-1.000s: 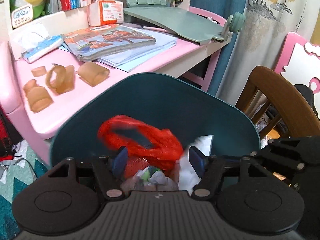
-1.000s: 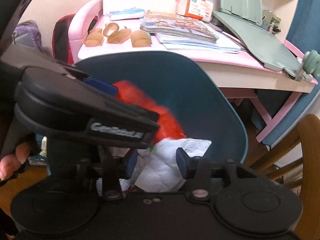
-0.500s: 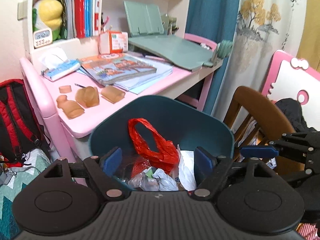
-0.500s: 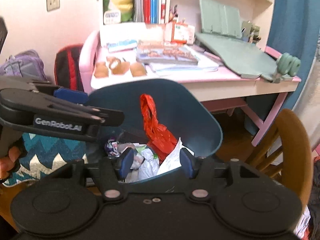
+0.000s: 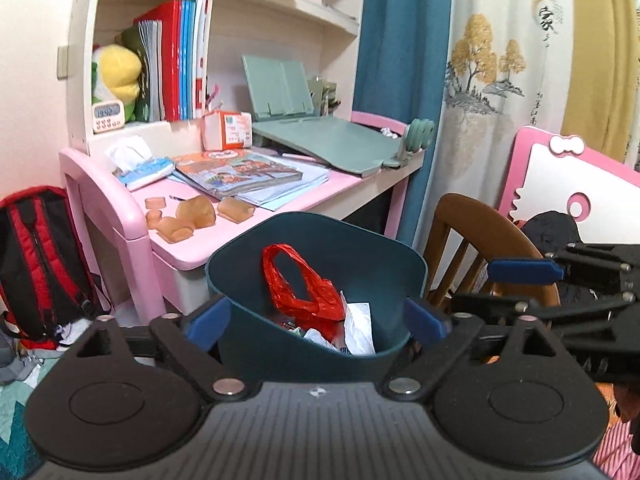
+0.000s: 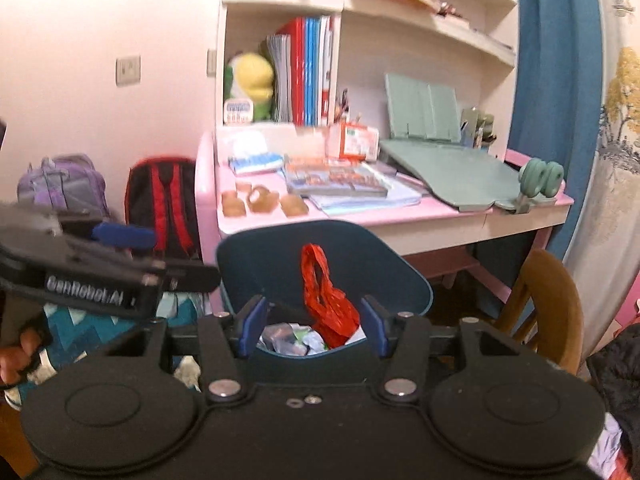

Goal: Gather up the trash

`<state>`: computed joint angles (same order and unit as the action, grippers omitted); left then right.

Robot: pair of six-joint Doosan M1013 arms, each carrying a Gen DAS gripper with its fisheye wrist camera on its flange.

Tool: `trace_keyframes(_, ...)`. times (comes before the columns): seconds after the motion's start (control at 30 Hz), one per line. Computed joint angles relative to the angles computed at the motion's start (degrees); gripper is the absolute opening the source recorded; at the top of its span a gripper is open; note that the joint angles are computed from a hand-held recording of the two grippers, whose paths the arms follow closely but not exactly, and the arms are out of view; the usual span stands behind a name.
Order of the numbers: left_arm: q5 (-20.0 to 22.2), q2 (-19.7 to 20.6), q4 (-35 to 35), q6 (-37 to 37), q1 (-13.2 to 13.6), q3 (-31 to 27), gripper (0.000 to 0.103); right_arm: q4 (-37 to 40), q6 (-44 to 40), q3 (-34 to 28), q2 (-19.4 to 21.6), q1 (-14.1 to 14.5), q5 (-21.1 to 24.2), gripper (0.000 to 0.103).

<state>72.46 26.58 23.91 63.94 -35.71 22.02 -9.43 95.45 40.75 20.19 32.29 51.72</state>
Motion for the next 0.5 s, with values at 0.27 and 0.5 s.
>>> trace_keyframes(0.27,-7.1,-6.9,0.4,-2.4,-1.2,12.6,0.100,-2.8,6.8,9.5,-5.0,1.3,-8.3,0.052)
trace_keyframes(0.5,-10.0,-9.4,2.2,-3.9,-2.0,17.3,0.100,-12.9,16.0,14.5,-7.5,3.5,-12.0,0.052)
